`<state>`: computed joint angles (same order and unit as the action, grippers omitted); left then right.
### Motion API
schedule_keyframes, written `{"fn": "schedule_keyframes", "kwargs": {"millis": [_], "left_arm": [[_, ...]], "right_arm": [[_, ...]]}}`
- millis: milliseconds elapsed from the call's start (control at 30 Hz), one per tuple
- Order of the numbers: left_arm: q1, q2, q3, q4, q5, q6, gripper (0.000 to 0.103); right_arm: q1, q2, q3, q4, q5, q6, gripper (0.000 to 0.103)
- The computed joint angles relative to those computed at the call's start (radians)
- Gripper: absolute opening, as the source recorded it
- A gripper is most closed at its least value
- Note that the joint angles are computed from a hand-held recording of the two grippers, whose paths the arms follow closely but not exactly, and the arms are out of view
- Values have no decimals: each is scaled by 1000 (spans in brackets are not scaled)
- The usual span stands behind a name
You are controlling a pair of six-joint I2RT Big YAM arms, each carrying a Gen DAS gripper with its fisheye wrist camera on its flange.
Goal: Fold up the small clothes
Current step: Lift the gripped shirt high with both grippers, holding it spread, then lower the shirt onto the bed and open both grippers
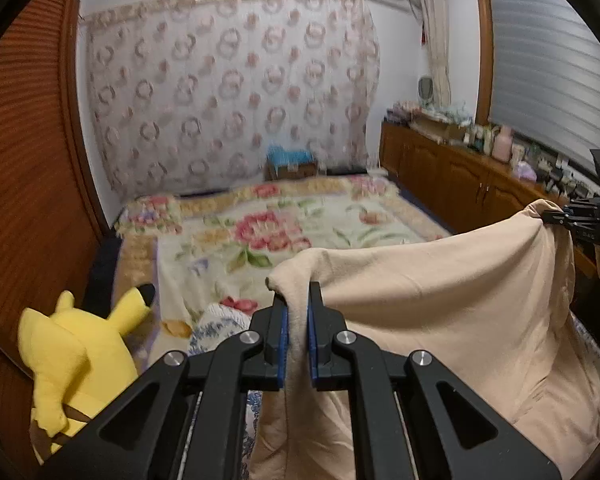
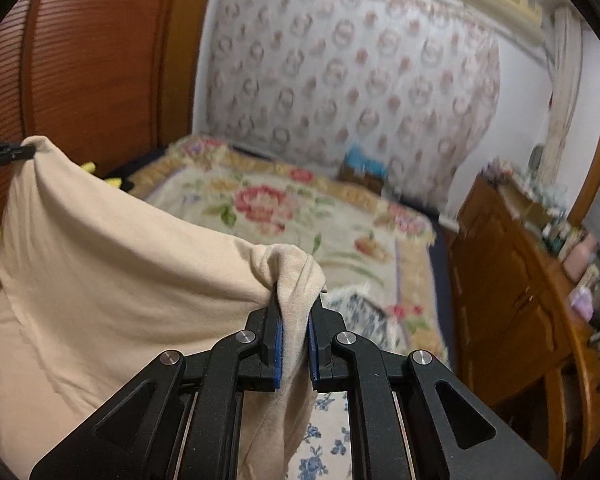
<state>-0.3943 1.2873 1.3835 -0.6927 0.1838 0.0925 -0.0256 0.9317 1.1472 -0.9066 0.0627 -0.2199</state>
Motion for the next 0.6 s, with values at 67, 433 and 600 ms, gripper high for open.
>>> {"fn": "schedule_keyframes", "kwargs": {"millis": [67,433,600], "left_arm": [[-7,42,27,-22,-11,12,6],[-11,176,93,-88,-29,21,8],[0,184,103,-141,4,12,12]], "right_arm": [[-11,36,-8,6,-7,-1,7],[-47,197,-12,36,-29,24,7],[-51,220,-10,28,-31,61,13]]}}
